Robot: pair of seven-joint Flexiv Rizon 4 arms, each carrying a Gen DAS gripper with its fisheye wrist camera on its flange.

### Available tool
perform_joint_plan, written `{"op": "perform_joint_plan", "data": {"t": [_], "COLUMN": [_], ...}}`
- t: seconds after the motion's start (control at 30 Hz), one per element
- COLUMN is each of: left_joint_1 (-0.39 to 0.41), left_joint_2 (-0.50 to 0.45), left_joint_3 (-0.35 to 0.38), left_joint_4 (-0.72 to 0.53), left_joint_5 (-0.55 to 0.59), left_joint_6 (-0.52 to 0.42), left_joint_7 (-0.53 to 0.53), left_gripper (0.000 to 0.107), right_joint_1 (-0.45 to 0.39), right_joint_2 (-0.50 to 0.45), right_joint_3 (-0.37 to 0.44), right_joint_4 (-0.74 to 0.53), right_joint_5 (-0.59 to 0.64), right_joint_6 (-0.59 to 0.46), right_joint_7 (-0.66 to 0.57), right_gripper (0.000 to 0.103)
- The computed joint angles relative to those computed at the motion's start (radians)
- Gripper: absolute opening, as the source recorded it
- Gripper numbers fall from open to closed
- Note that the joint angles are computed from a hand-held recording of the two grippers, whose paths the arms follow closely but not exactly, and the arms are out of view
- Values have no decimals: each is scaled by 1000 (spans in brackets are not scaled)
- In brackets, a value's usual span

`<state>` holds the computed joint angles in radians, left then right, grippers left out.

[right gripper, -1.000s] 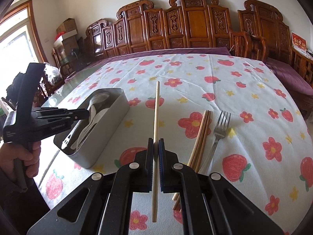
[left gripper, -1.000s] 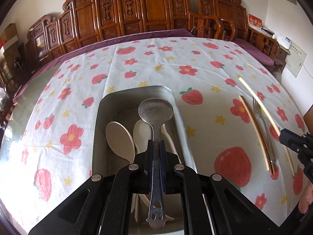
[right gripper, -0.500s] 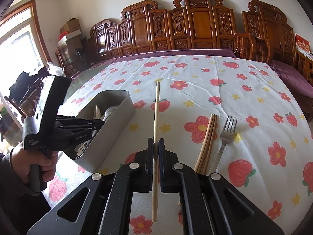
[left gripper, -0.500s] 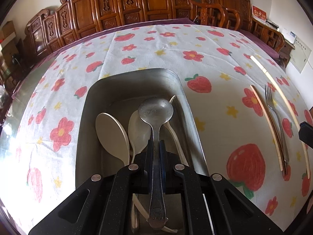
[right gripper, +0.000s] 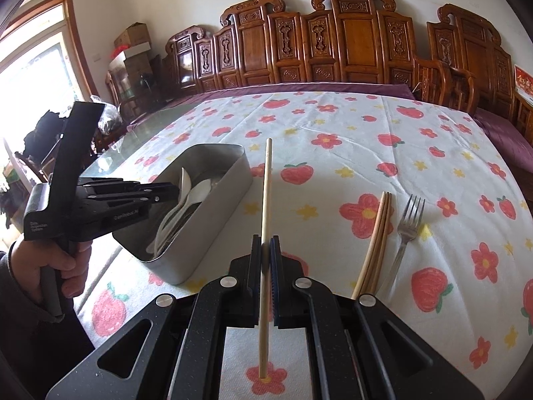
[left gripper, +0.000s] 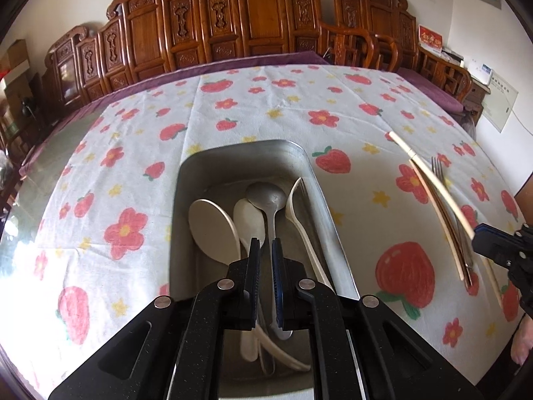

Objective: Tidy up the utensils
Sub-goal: 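Carry the metal spoon into the silver tray with the left tool and release, then lower the wooden chopstick into the silver tray and open the right tool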

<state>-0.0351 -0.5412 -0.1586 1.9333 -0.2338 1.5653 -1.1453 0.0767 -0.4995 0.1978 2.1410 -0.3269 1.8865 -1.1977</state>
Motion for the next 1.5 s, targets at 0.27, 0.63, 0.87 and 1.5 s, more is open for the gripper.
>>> {"op": "perform_joint_plan", "data": {"t": [0.27, 0.63, 0.87, 1.5], "left_joint_1": [190, 264, 327, 453], "left_joint_2": [32, 24, 32, 43], "left_joint_3": [-199, -249, -304, -397], "left_joint_4": [86, 91, 99, 117], "left_joint_5": [-29, -31, -39, -57], "left_joint_6": [74, 66, 78, 80], "left_joint_7": [55, 65, 80, 106], "left_gripper": [7, 7, 7, 7], "right_joint_1": [44, 59, 28, 145], "right_joint_2": [14, 6, -10, -145], "right_joint_3": [-12, 14, 68, 64], "right_joint_4": [7, -7, -54, -338], "right_joint_5": [23, 26, 0, 100], "right_joint_6": [-13, -32, -74, -284], "right_joint_7": [8, 8, 27, 82], "right_gripper": [6, 6, 6, 6]}}
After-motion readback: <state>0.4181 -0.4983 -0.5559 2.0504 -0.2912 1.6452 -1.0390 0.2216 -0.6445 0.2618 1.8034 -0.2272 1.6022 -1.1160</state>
